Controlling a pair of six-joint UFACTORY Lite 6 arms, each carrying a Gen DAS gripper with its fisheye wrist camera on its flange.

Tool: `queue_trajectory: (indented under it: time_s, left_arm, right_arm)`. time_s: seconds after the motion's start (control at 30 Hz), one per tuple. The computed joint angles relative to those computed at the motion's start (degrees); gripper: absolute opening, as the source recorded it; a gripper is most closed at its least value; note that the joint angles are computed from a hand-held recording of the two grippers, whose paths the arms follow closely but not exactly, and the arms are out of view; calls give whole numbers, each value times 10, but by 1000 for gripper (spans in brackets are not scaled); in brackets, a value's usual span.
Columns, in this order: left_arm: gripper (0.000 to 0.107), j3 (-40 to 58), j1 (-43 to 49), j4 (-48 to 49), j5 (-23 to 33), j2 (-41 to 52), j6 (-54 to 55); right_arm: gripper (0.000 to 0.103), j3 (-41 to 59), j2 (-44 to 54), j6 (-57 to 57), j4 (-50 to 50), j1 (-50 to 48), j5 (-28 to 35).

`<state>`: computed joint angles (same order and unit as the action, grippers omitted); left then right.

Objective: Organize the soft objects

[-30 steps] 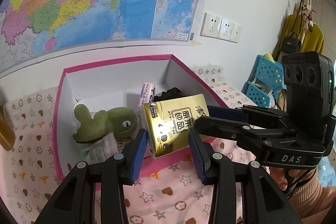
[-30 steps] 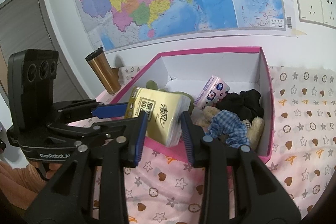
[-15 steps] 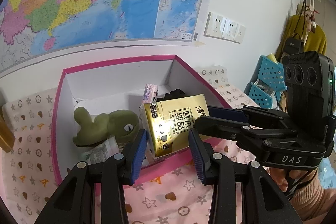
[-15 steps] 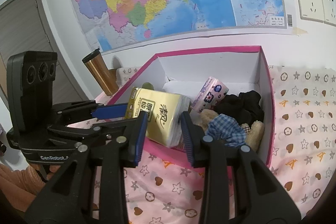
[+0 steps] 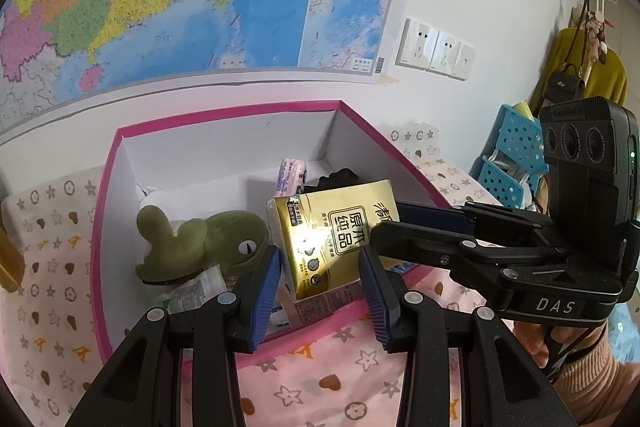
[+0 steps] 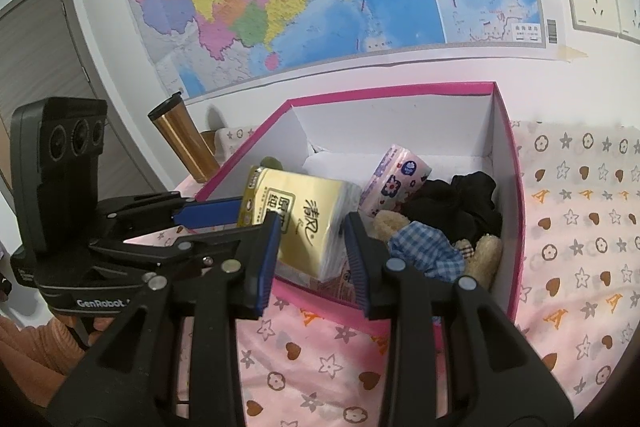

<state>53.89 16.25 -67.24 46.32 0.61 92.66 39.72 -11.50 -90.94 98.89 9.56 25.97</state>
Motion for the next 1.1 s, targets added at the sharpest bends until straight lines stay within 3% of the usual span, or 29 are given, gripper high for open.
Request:
queue_trajectory:
  time_s: [1.1]
  left_arm:
    - [39,28,-23,-21,-39,67,9]
  right_arm:
    - [36,50,85,-5,15,8,-17]
